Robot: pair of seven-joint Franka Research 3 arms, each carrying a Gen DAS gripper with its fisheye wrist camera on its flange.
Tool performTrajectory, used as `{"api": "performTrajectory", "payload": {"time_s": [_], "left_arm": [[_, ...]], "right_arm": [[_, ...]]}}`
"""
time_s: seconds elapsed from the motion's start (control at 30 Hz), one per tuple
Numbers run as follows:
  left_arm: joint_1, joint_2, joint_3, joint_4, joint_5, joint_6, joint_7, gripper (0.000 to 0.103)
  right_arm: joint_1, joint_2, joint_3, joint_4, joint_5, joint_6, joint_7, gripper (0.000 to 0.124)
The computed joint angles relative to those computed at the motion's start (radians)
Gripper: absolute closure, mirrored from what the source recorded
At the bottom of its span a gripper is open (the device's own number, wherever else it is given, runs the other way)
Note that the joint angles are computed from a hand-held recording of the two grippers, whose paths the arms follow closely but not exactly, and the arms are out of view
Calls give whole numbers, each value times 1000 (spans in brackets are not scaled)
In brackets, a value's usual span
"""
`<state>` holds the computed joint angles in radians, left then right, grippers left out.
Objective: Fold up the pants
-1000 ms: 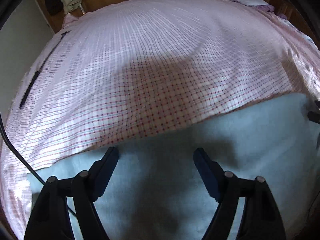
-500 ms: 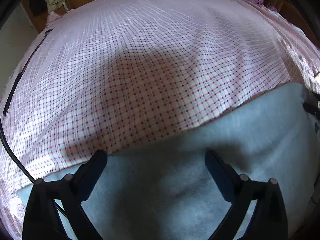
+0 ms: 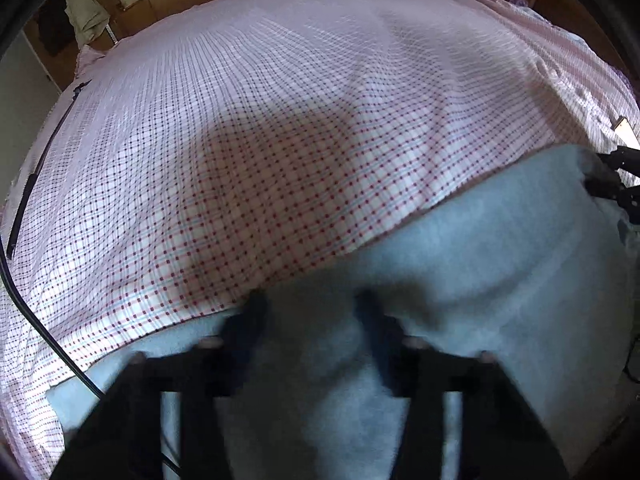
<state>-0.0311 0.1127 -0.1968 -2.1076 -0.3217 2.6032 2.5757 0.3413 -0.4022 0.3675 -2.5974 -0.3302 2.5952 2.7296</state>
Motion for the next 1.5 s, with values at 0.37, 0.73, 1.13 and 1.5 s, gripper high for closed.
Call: {"api": "performTrajectory", "payload": {"time_s": [0.37, 0.73, 1.13, 1.5], "left_arm": [[10, -97, 43, -3, -161, -70, -2, 99], [-51, -150, 65, -125, -72, 24, -88, 99], [-75, -248, 94, -189, -172, 42, -48, 99], [-154, -488, 233, -316, -266, -18, 12, 99]], "right_arm": [[13, 29, -10, 144, -110, -221, -111, 123], [30, 59, -139, 28, 143, -60, -343, 99], [12, 35, -95, 77, 154, -145, -374, 124], [36, -124, 19, 135, 44, -303, -268, 124]]}}
